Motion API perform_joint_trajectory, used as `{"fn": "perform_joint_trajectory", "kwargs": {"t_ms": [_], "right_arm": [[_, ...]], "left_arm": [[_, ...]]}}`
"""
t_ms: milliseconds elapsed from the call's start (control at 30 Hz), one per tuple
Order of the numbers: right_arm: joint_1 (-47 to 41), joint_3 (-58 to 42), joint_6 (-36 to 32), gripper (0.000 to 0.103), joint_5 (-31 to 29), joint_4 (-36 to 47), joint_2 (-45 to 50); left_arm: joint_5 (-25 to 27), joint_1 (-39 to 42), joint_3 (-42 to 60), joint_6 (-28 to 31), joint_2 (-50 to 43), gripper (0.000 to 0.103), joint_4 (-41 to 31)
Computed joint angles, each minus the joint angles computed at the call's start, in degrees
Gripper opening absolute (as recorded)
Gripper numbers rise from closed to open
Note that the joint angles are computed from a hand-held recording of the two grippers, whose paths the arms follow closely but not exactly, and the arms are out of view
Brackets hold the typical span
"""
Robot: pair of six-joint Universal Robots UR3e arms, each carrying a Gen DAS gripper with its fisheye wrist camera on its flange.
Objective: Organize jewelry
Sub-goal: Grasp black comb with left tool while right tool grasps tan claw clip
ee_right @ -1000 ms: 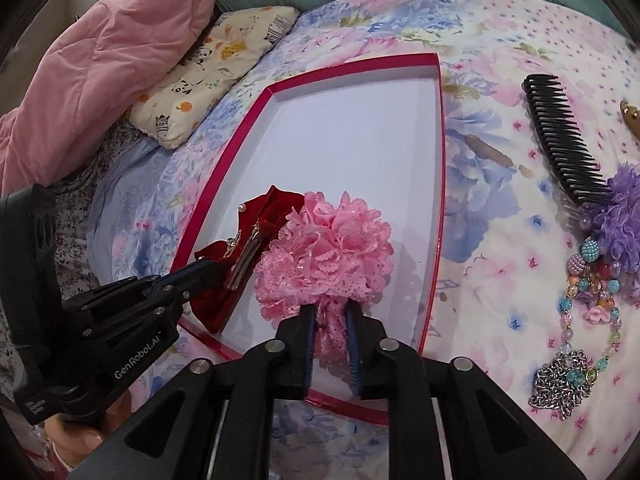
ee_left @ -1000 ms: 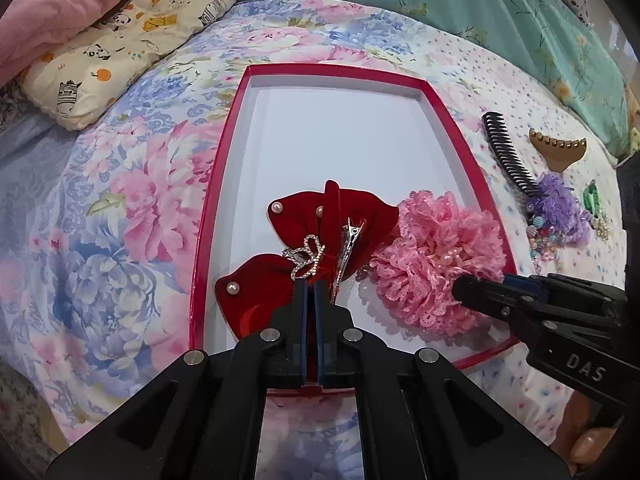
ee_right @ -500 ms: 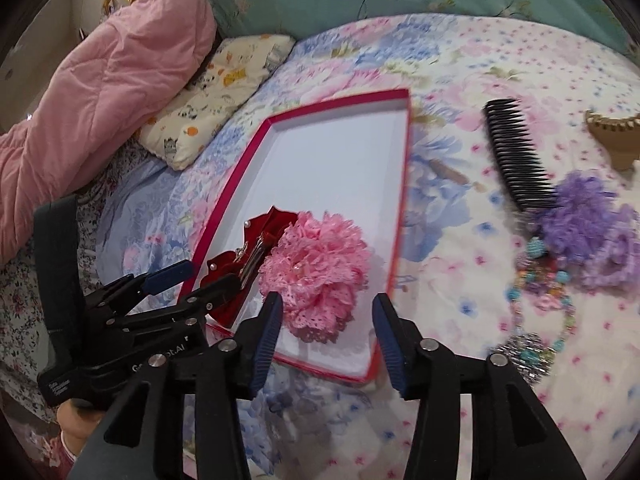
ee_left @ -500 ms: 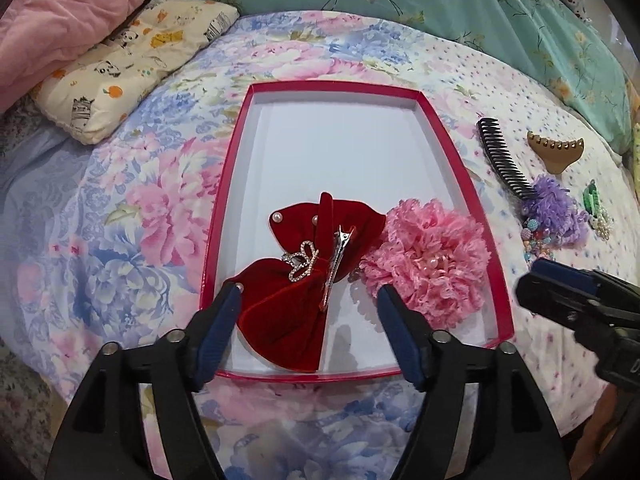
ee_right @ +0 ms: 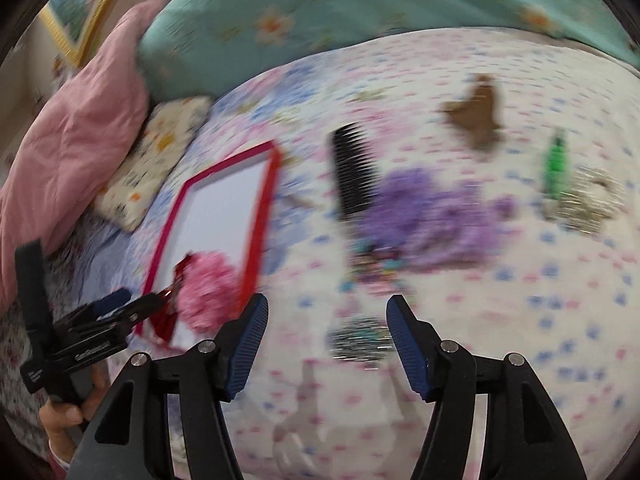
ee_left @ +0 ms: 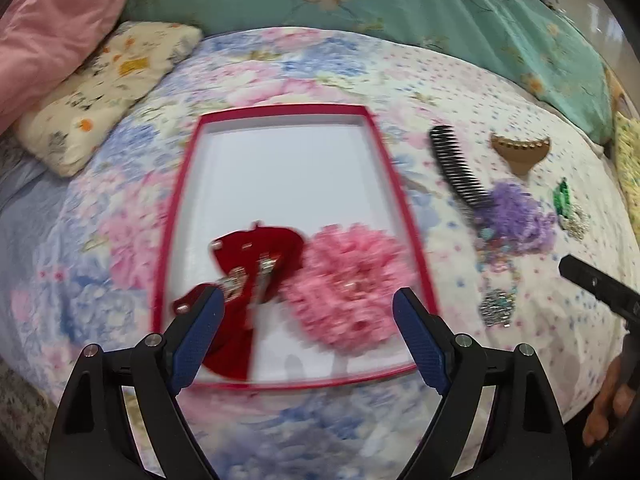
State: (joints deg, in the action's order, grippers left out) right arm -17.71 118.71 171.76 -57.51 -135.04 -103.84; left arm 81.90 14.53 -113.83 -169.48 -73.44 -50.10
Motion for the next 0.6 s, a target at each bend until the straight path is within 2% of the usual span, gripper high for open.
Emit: {"fn": "perform_joint_trajectory", "kwargs": {"t_ms": [300,433,600], "right_arm": [[-12.45,-1.05,-2.48,0.064,0.64,2.61,0.26],[-12.99,-5.01,-1.87,0.064,0.71,1.67,4.70],[-9.52,-13.57,0.43,0.064,-0.74,-0.50,13.66]], "left_arm": [[0.71,-11.91,12.78,-6.03,-14.54,0.087,0.46],[-0.18,-15.16,20.97,-8.59,-22.00,0.087,-1.47],[-1.75,-17.58,33.49,-11.33,-32.51,0.087,-5.50]]}}
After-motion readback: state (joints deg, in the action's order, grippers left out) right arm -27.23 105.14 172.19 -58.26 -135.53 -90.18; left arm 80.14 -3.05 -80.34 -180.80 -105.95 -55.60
